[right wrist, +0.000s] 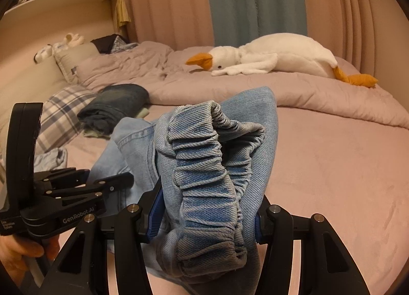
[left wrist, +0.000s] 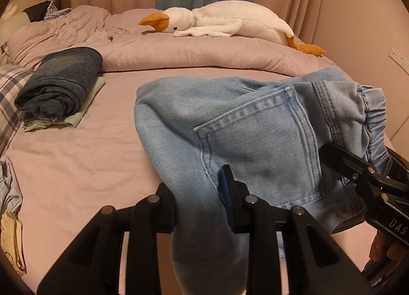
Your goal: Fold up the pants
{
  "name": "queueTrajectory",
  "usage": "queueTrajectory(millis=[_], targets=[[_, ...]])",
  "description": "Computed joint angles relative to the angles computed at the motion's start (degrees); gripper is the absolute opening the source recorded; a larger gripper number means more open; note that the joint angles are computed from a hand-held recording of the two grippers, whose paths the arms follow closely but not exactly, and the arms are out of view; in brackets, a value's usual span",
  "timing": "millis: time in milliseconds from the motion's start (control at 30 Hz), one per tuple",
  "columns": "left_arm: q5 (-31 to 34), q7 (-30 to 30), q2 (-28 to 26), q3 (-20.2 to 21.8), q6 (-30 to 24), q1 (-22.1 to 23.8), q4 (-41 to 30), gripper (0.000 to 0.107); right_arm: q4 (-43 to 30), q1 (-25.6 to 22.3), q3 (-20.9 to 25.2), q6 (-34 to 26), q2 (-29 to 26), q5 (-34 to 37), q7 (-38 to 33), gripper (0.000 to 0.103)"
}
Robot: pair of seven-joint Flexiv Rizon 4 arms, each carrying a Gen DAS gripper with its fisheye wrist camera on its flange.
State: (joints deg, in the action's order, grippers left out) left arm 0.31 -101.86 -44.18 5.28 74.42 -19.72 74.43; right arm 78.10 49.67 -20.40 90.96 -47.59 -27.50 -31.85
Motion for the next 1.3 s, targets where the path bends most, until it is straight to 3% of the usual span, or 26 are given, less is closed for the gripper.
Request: queueTrajectory(millis=[467, 933, 1300], targets=[[-0.19, 0.21, -7.13, -0.08, -6.29, 0.94, -11.42, 0.028, -10.02, -7.46, 9.34, -5.83, -5.22, -0.33, -3.23, 0.056], [-0.23, 0.14, -12.51, -0.87, -12.06, 2.02, -19.47, 0.028, -20.30, -11.75, 17.00, -13.42, -10.94, 1.80, -8.82, 0.056], [0.65, 1.26, -14.84, -1.02, -14.19, 2.44, -22.71, 0.030, -25.47, -12.51, 19.09, -18.21, -13.88, 4.52, -12.72, 0.056]])
